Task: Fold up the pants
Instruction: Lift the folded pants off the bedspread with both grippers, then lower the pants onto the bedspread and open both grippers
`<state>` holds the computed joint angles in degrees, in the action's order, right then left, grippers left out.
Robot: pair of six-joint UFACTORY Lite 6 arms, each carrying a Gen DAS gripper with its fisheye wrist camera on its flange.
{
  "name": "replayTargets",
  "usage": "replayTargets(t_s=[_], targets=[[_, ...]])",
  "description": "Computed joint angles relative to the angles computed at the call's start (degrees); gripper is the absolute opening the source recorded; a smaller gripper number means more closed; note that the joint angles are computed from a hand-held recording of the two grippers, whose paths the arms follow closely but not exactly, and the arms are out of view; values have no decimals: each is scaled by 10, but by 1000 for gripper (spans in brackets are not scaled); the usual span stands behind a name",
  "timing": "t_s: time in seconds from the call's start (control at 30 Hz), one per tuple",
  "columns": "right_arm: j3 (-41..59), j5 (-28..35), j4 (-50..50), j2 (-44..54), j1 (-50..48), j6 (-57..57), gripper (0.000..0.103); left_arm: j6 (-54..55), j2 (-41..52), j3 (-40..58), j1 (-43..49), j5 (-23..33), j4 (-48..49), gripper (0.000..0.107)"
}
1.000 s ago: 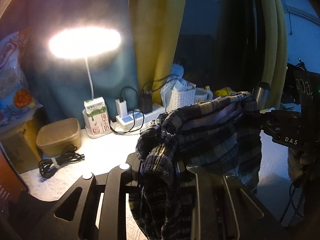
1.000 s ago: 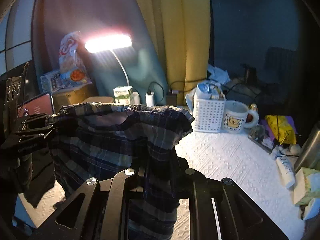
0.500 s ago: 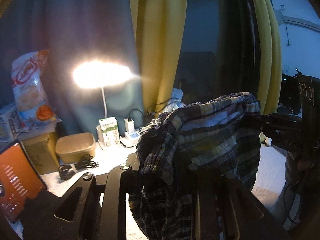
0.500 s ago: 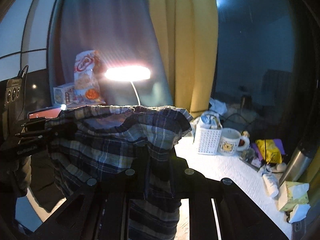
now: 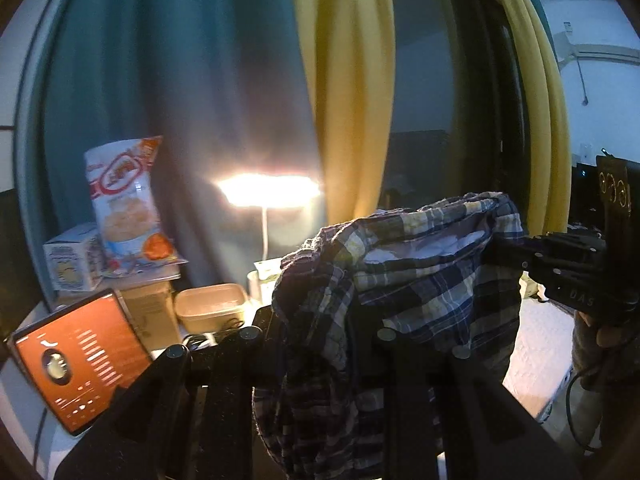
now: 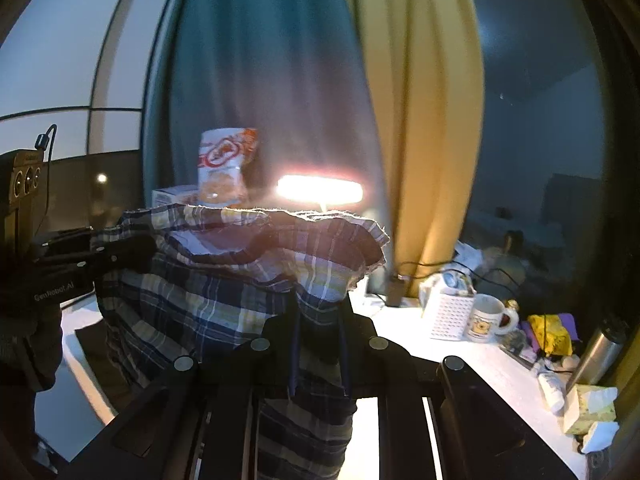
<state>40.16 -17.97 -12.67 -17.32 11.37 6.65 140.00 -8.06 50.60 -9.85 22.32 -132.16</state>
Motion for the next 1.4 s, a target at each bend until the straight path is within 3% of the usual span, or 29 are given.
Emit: replayTargets(t_s=[0.27,0.43,0.63,0.87,1.2,1.4], targets=[[21,-6,284,10,133,-264,16,-58,-85,-74,98,37,88,21],[57,-15,383,57,189,-343,16,-79,-83,-75,164,63,149,21],[125,-20,377,159,199,-313,16,-73,-20,-46,200,83,167,21],[235,-1,373,306,175,-290,16,-63,132,43,199,93,164,21],[443,69,422,508,140,-331,16,-112,342,230,175,53,197,21],[609,148,413,644,113,-324,16,-179,451,343,158,1,251,21]])
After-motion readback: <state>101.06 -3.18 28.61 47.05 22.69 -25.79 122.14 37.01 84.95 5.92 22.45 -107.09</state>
